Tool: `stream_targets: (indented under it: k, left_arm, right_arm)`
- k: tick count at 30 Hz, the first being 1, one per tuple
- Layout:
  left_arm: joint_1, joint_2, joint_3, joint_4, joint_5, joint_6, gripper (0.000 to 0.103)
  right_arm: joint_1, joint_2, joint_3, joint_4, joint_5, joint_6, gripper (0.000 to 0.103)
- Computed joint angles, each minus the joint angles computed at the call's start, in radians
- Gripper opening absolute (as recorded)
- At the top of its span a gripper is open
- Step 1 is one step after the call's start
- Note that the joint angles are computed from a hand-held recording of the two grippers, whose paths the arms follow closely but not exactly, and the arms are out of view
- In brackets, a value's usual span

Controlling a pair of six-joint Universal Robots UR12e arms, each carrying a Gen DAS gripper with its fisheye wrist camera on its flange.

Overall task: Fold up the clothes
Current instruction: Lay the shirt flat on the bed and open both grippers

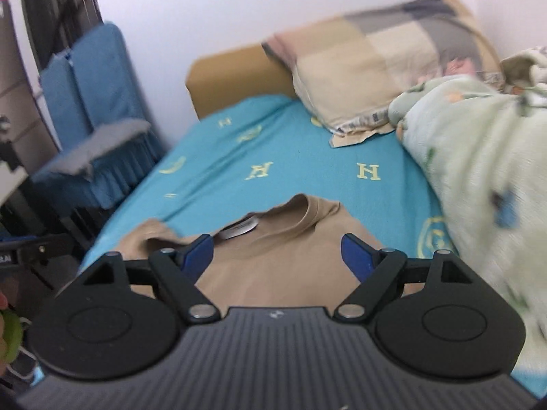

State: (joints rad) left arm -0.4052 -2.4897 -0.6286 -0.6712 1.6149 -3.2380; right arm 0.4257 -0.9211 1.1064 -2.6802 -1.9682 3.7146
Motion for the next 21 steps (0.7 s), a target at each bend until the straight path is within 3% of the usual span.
stream_targets:
  k: [4, 9, 14, 19, 21]
  left_arm:
    - [-0.013, 0.208, -0.351, 0.217, 0.019, -0.024, 0.103]
    - [-0.05, 0.404, -0.641, 0.357, 0.071, -0.026, 0.103]
    - [-0.084, 0.522, -0.826, 0.467, 0.132, -0.019, 0.103]
    - [-0.106, 0.565, -0.934, 0.582, 0.181, -0.003, 0.103]
    - [-0.105, 0.573, -0.973, 0.635, 0.176, -0.017, 0.103]
  right_arm:
    - [0.067, -0.094, 0.113, -0.039, -0.06, 0.004, 0.083]
    - [0.146, -0.192, 0.243, -0.126, -0.124, 0.047, 0.083]
    - [0.212, -0.235, 0.32, -0.197, -0.203, 0.008, 0.083]
    - [0.247, -0.233, 0.395, -0.333, -0.261, -0.047, 0.083]
    - [0.251, -0.233, 0.411, -0.336, -0.266, -0.046, 0.083]
